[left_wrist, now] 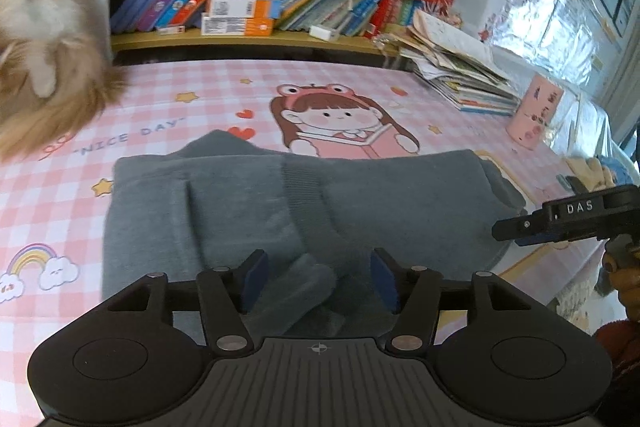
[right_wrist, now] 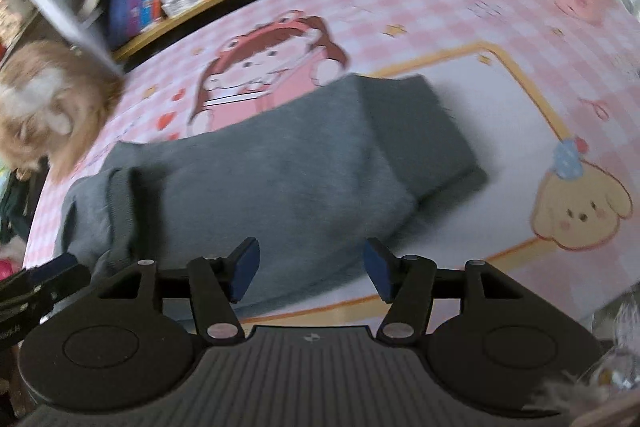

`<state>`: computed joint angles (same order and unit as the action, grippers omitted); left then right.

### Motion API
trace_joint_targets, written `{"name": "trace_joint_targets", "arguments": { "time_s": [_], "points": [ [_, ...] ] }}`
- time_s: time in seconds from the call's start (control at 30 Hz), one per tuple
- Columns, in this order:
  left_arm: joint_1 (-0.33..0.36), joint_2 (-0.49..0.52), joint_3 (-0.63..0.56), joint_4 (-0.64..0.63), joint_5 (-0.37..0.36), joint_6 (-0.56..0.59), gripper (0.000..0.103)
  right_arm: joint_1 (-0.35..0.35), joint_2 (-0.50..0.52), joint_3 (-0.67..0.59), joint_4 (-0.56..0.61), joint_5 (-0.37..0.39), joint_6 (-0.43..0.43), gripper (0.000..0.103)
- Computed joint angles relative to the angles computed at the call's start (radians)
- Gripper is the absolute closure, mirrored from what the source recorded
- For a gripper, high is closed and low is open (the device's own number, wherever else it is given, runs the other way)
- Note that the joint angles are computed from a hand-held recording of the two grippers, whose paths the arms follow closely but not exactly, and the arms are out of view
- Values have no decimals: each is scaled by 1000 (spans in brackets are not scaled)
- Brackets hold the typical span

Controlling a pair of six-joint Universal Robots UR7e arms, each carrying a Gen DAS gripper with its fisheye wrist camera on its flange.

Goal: Fold clothes

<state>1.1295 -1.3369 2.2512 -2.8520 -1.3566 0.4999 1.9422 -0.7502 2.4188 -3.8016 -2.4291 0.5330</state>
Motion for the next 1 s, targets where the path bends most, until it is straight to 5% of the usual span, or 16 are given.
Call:
{"name": "trace_joint_targets", "arguments": {
  "time_s": [0.6, 0.67, 0.8, 1.0],
  "points": [
    [-151, 7, 110, -74, 179, -110, 38, -333, -16, 174, -452, 467, 61, 45],
    [-165, 4, 121, -76, 198, -126, 38, -371, 0, 183, -511, 515, 95, 49],
    [-192, 0, 135, -69, 224, -151, 38, -391, 0, 187, -519, 510, 110, 84],
    [-219, 1, 146, -63, 241, -166, 38, -375, 25, 188, -654, 590, -74, 88]
  ]
}}
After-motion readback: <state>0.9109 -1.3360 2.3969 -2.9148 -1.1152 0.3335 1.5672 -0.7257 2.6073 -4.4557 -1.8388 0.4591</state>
